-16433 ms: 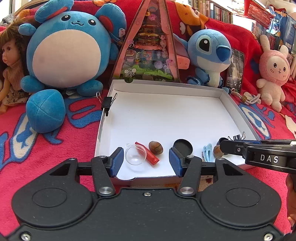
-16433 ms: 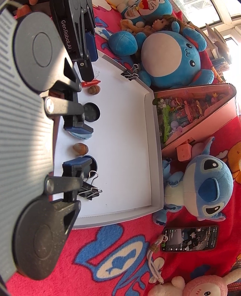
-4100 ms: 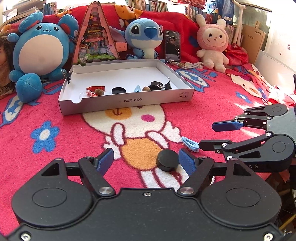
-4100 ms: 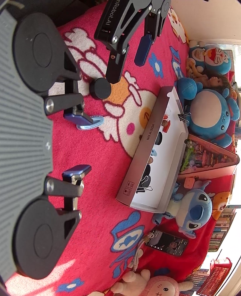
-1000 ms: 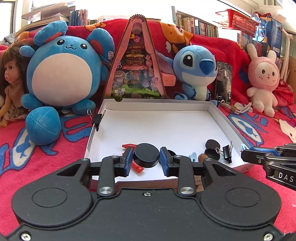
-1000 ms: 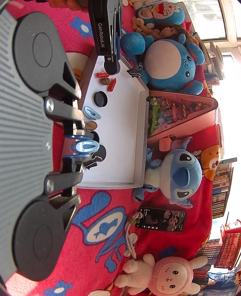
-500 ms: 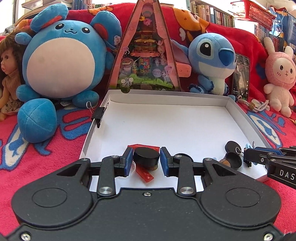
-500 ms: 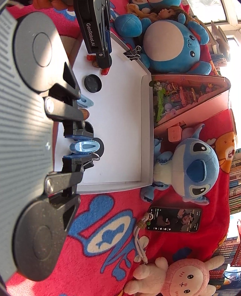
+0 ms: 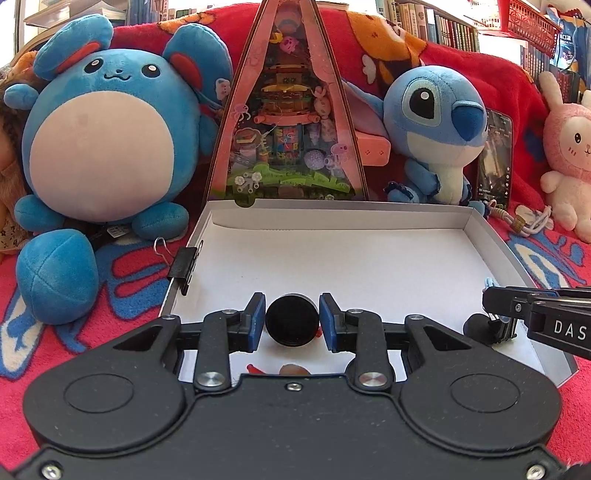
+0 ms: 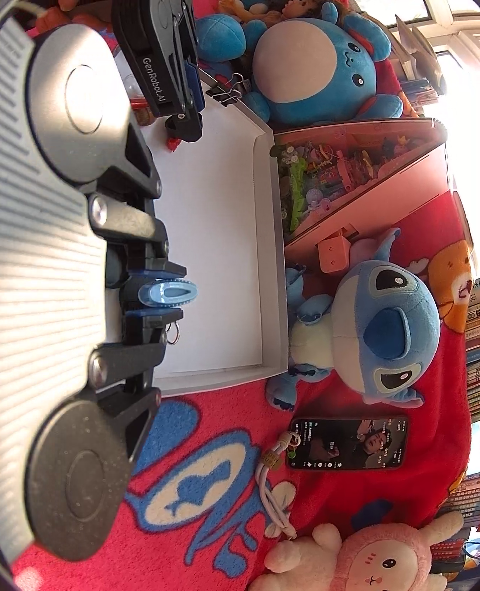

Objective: Organize rigid objects
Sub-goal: 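Carry the black puck and blue hair clip with both grippers into the white box, then lower and open the left gripper to drop the puck while the right gripper releases the clip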

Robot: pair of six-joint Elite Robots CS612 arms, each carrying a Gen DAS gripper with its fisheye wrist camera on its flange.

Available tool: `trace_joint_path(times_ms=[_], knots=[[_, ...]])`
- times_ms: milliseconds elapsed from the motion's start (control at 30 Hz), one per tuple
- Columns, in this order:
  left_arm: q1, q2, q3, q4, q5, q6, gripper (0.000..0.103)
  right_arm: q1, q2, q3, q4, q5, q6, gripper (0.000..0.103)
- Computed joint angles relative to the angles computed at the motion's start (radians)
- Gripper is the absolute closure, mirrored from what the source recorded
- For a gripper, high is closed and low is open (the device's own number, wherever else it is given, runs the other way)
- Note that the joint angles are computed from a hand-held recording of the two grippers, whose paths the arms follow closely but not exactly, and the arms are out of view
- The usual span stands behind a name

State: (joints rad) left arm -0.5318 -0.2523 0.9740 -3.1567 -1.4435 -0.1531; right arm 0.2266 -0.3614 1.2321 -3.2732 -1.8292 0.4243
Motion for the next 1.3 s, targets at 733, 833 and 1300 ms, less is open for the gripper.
trace_joint_path(times_ms=[733,833,1300], knots=[[0.011,0.002,-0.047,0.117,-0.106,-0.009,0.073,-0.014,0.021,-0.067,0.084,0.089,0.033,0.083],[0.011,-0.005,-0.039,0.135,-0.111,-0.001,0.073,-0.015,0.022,-0.067,0.084,0.099,0.036,0.083],[0.008,-0.017,-0.008,0.125,-0.092,0.044,0.073,-0.011,0.028,-0.072,0.100,0.115,0.014,0.083]])
